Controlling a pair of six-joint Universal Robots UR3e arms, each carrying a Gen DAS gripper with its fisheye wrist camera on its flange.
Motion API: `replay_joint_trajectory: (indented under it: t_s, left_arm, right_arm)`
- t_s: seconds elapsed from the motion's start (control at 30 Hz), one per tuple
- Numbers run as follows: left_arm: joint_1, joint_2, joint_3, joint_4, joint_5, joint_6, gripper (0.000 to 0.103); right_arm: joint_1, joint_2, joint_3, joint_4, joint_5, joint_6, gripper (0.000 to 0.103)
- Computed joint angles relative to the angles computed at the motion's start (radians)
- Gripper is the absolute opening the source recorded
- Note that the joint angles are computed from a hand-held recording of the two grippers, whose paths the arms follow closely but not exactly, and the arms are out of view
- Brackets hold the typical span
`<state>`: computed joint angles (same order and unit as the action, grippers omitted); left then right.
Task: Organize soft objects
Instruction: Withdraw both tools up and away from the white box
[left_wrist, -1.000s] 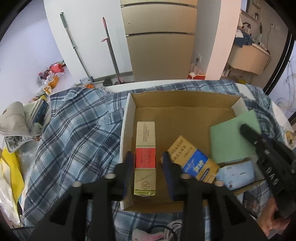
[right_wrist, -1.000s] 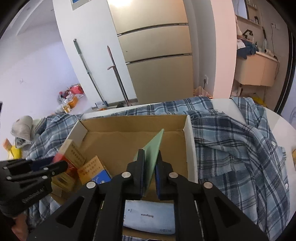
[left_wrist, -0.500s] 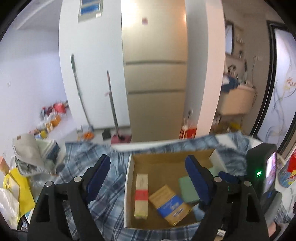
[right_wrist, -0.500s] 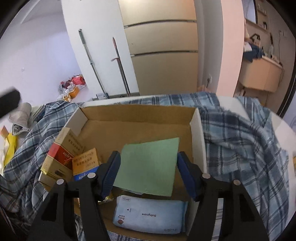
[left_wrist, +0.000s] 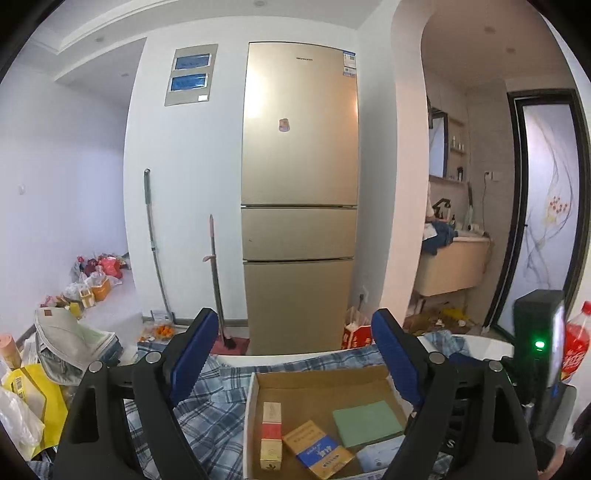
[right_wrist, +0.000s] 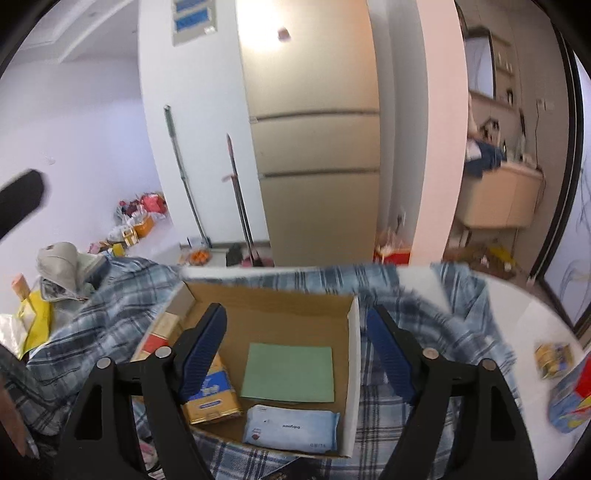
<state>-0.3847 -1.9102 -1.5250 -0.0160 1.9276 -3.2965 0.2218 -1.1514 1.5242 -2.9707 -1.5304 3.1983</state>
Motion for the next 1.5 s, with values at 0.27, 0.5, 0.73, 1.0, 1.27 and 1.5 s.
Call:
replay_joint_trajectory:
  t_s: [0.27, 0.5, 0.73, 1.0, 1.27, 1.5]
  left_arm:
    - [-0.094, 0.107, -0.140, 0.078, 0.120, 0.023, 0.087]
    - [-0.202, 0.192, -0.281, 0.198, 0.186, 0.077, 0.103]
    - [-0.260, 0.184, -0.428, 0.462, 0.251, 0.110, 0.103]
    - [-0.269, 0.112, -0.543, 0.678, 0.261, 0.155, 0.103]
    - [-0.242, -0.052, -0.590, 0.838, 0.284, 0.116, 0.103]
    - [-0.220, -0.075, -0.583, 0.775, 0.234, 0.109, 0.103]
  right_arm:
    - [0.000, -0.204, 0.209, -0.104, 0.021, -0.042, 0.081]
    - [-0.005, -0.377, 0.423, -0.274, -0.015, -0.025, 0.091]
    - [-0.001, -0.443, 0.576, -0.492, -0.066, -0.003, 0.101]
    - [-0.084, -0.357, 0.729, -0.799, 0.082, -0.001, 0.102]
    - [-0.039, -0.150, 0.763, -1.022, 0.016, -0.070, 0.102]
    - [-0.014, -0.084, 0.729, -0.983, 0.001, -0.091, 0.102]
